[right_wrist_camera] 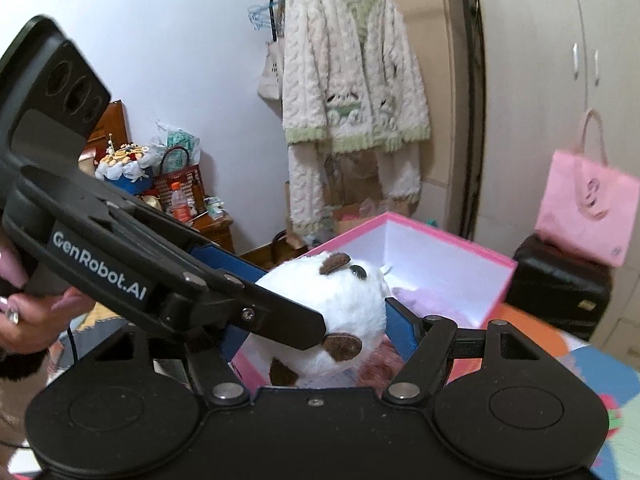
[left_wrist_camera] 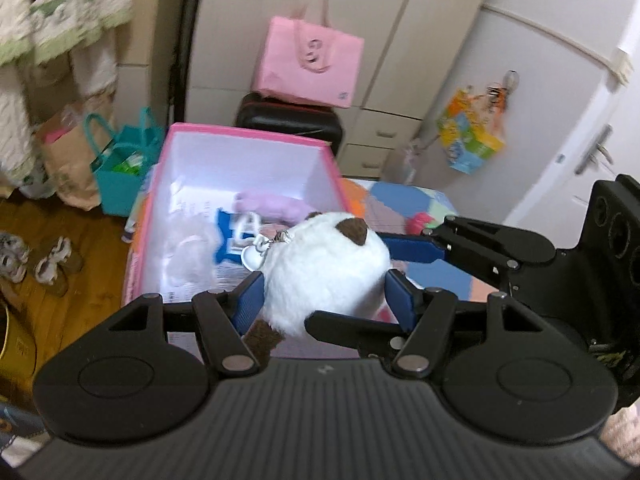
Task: Organize soft objects
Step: 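Lift the plush dog with both grippers and lower it into the pink box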
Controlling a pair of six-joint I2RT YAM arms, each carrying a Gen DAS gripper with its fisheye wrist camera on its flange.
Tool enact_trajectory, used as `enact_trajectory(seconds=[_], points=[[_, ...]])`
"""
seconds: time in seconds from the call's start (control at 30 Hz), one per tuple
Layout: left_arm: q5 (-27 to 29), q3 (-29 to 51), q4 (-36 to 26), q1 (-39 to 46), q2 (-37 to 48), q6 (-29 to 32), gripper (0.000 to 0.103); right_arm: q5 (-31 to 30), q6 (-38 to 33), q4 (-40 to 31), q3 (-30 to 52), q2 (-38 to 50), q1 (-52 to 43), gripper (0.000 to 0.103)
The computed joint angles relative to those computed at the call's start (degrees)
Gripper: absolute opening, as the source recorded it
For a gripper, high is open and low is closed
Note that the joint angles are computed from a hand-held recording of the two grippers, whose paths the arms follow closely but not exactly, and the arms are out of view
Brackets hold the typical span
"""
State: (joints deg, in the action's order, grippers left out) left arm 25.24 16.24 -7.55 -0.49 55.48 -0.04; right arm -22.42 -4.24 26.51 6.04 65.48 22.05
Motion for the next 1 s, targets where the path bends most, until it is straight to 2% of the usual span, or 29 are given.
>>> enact_trajectory(seconds=[0.1,0.27,0.4,0.5,0.73,1.0], points=[[0.34,1.25,6.2,2.47,9.71,1.03,0.063,-1.69,2.18,5.54,3.96,12.58,0.06,0.076],[0.39,3.0,12.78,4.83,22.5,1.69,0.063,-2.54,2.97,5.39,10.6,25.63,0.78,0.076],[-3.22,0.58,19.32,4.79,23.33,2.0,0.063,-2.93,3.54,4.7,13.05,30.29,1.01,0.075],[-6.57,-2.11,20.81,3.58,18.63,3.4,0.065,-3.28,1.0,1.44,13.47,28.84,1.03,0.076],[-9.22,-4.63,10.23,2.08,3.24,6.18,0.065,-1.67,-3.32,-5.18,11.06,19.18,0.04,0.076],[-10.61,-4.72,-11.89,-1.62,-20.7,7.4,0.066,-0.7,-7.05,-16.51,6.45,1.06,-3.13,0.076]])
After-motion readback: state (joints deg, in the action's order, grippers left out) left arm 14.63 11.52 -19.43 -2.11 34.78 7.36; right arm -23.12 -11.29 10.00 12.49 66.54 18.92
